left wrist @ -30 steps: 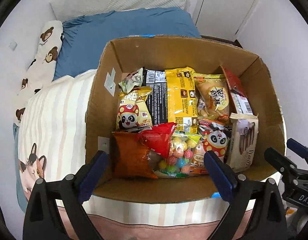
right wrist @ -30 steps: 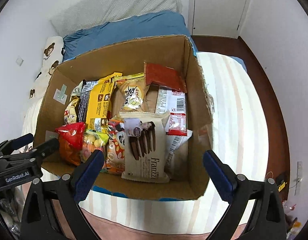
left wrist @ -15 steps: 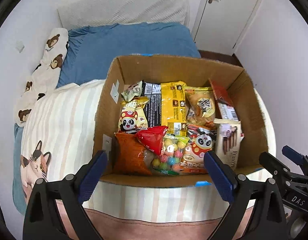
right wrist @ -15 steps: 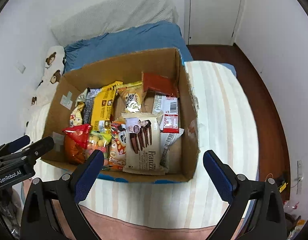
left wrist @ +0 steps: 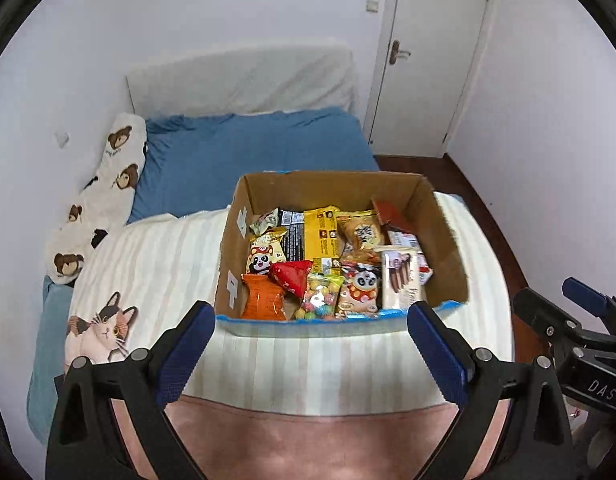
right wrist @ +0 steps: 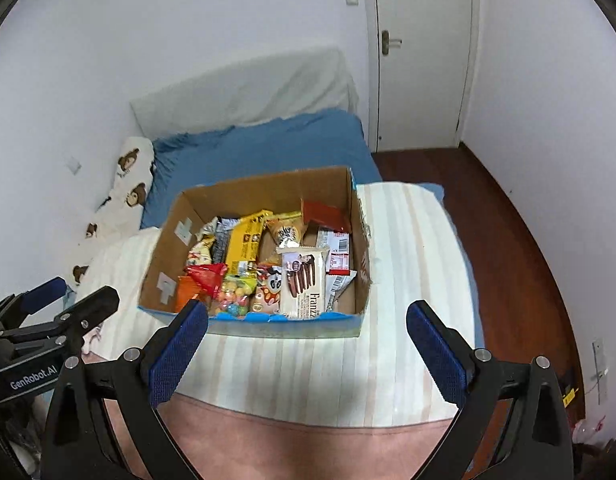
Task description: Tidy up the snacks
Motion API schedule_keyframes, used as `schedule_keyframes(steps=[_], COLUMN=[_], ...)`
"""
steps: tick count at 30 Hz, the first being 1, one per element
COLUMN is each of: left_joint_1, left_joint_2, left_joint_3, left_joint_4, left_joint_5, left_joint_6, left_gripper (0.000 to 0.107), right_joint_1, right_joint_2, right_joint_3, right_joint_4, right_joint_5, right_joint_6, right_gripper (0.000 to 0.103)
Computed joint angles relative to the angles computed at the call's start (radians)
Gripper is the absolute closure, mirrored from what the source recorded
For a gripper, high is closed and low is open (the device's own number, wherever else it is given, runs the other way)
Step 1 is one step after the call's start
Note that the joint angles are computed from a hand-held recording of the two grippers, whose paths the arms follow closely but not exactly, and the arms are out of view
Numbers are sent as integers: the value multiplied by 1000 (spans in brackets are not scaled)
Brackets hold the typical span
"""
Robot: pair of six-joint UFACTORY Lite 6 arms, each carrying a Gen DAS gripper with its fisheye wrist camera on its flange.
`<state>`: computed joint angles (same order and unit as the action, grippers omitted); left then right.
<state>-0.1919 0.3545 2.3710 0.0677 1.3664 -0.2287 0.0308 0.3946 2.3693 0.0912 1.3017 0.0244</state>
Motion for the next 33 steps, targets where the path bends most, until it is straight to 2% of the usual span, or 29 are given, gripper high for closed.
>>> schedule_keyframes(steps=[4, 14, 20, 25, 29, 33], left_joint_1=[-54, -206, -304, -325, -336, -329], left_joint_2=[-104, -289, -319, -325, -336, -345], left_joint_3=[-43, -115, -88, -73, -91, -129], left_joint_4=[53, 198, 287, 307, 325, 333], left_joint_5=[24, 88, 142, 164, 150, 121], left_joint_6=[-27, -126, -172, -187, -203, -217], left_gripper=[8, 8, 8, 8, 8, 7], right_joint_1=[-5, -3, 34, 47, 44, 31], right_joint_2=[-136, -330, -362, -369, -360, -375], right_joint_3=[-81, -91, -35, -12, 14, -46], right_joint_4=[12, -9, -36, -37, -36, -44], right_joint_5=[10, 96, 152, 174, 183, 140], right_joint_6=[-6, -10, -5, -4, -7, -12], right_gripper=[1, 1, 1, 1, 1, 0])
